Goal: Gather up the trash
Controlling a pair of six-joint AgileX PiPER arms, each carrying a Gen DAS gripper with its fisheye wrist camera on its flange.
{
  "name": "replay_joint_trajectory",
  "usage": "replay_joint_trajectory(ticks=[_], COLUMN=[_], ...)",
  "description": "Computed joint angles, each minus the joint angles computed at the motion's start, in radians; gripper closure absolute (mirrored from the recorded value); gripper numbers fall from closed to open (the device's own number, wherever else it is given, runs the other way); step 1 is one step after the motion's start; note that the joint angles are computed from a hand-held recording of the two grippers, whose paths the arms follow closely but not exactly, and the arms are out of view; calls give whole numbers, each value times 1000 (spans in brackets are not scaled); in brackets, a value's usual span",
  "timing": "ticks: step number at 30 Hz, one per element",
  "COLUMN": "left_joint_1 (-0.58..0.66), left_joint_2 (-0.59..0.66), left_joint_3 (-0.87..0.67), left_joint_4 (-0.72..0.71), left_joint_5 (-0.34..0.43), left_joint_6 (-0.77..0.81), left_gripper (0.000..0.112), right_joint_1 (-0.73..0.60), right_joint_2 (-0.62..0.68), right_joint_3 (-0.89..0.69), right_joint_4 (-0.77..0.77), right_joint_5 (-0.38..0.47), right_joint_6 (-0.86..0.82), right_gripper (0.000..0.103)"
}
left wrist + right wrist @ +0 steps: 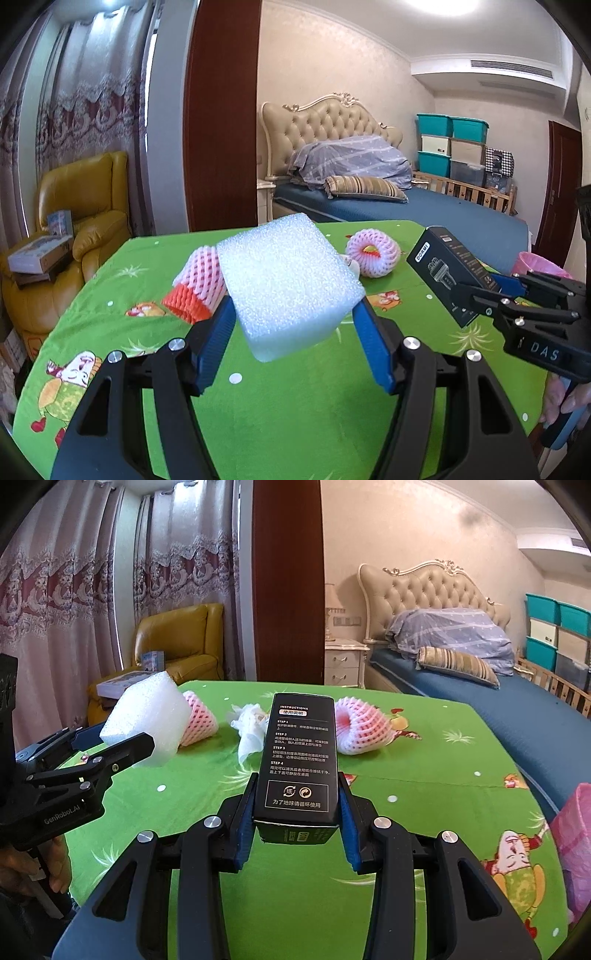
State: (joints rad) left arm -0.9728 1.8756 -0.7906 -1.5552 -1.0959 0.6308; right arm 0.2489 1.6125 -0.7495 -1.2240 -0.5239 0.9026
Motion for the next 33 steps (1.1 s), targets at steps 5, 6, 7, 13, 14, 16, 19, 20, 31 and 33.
replay_joint_trajectory(ticks=[5,6,7,13,14,16,19,20,31,33], left_joint_1=[-26,-27,-26,-13,-14,-12,-7,-6,34,40], left_joint_2=[11,15,13,13,18,23,39,48,178,219], left_joint_3=[-44,-57,-61,-120,-138,-165,-213,-236,-512,-597], left_joint_4=[-12,-13,-10,18,23,30,41,44,50,26], left_joint_5=[-19,-19,-17,32,41,49,74,86,237,278], left_joint_6=[64,82,91,161,177,206,247,266,477,552], left_gripper=[49,49,49,49,49,49,49,49,49,49], right_joint_1=[-41,-49,-62,-118,-127,-158,-204,-219,-420,-448], right_joint_2=[-35,-40,-51,-102,-106,-113,-111,-110,-95,-92], right_joint_3=[28,31,37,71,72,77,75,73,42,34], right_joint_4=[1,-7,-13,-21,-22,-31,-42,-50,-90,-84], right_joint_5=[-27,-32,-41,-69,-72,-86,-104,-110,-168,-167], right_joint_6=[-9,-4,-2,-27,-28,-26,-20,-15,-11,-13], right_gripper=[65,65,65,65,65,65,65,65,65,65])
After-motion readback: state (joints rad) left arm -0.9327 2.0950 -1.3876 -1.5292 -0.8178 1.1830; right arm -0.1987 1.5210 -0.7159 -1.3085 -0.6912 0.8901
